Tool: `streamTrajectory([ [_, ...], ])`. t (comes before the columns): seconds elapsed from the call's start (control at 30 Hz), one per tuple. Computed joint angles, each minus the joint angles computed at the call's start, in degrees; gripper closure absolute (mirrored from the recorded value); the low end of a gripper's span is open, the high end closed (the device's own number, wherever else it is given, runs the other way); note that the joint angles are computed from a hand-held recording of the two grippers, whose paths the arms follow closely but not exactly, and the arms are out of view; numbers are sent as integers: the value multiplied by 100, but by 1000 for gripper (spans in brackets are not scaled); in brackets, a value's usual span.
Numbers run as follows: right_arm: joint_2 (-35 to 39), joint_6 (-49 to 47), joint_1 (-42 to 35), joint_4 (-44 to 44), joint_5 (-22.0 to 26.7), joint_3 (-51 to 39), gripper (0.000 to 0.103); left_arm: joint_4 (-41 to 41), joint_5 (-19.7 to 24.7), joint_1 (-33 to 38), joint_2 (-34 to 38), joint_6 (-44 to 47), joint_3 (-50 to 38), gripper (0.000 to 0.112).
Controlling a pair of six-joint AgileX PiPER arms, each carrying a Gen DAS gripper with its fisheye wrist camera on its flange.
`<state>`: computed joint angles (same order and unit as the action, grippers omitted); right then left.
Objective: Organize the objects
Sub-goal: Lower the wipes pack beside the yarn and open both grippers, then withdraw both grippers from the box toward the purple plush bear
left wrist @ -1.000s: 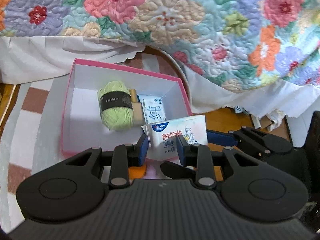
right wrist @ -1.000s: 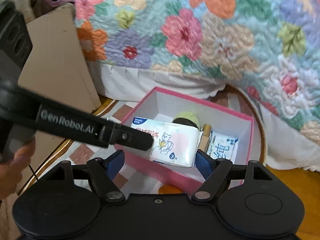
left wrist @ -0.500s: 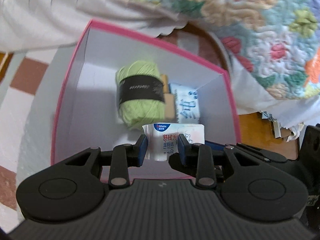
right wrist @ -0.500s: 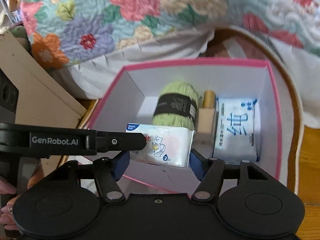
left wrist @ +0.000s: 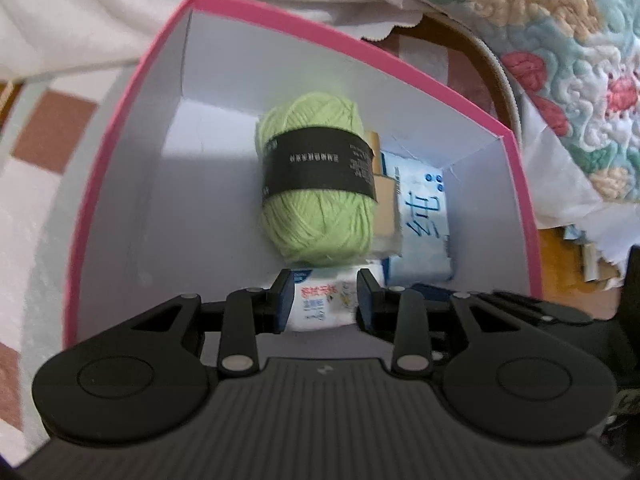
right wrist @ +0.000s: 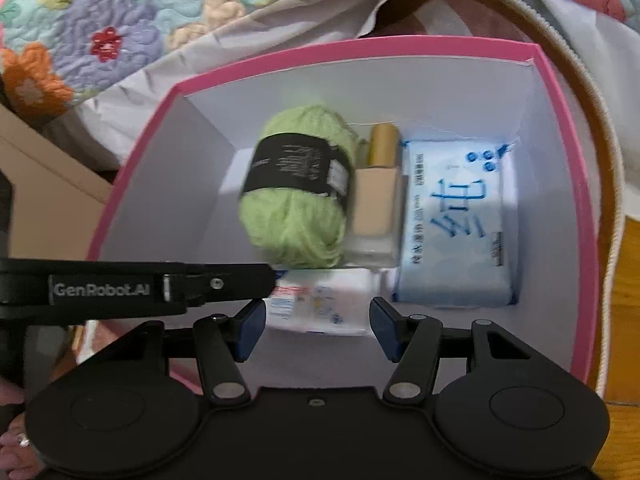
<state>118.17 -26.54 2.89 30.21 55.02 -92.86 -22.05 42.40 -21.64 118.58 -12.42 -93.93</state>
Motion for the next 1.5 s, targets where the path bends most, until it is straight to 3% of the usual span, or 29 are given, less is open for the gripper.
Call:
streamTrajectory([
  [0.17,-424,-233,-70,28,-381,511,40,155,-60,-60,-414,61,290,71],
  [0.4,-1536,-708,-149,181,-714,1312,34,1017,201,-253,-1276,-501,597,59],
  [0.47,-1809,-666,-154,100,-616,1350,30,1104,333,-268,-1557,-541,708,53],
  [0.73,-3207,-943,-161,-343,-236,1770,24,1309,872,-349,-2390,-618,990,51],
  [0.83,-3646,-1051,-131,-393,-213,1937,17,1452,1083,-430,-2698,-721,977,49],
  [0.97,-4175,-1146,-44,-458,-165,2074,17,2023,1492,-745,-3006,-1120,816,47],
  [1.2,-4690,-1279,5,-619,492,1777,17,2301,2107,-1097,-3572,-1516,815,44],
  [1.37,-5120,-1783,-296,-256,771,1912,17,2483,2358,-1421,-4024,-1754,1058,41],
  [1.5,-5473,-2379,-686,253,1031,2270,14,2638,2311,-1692,-4369,-1961,1394,37],
])
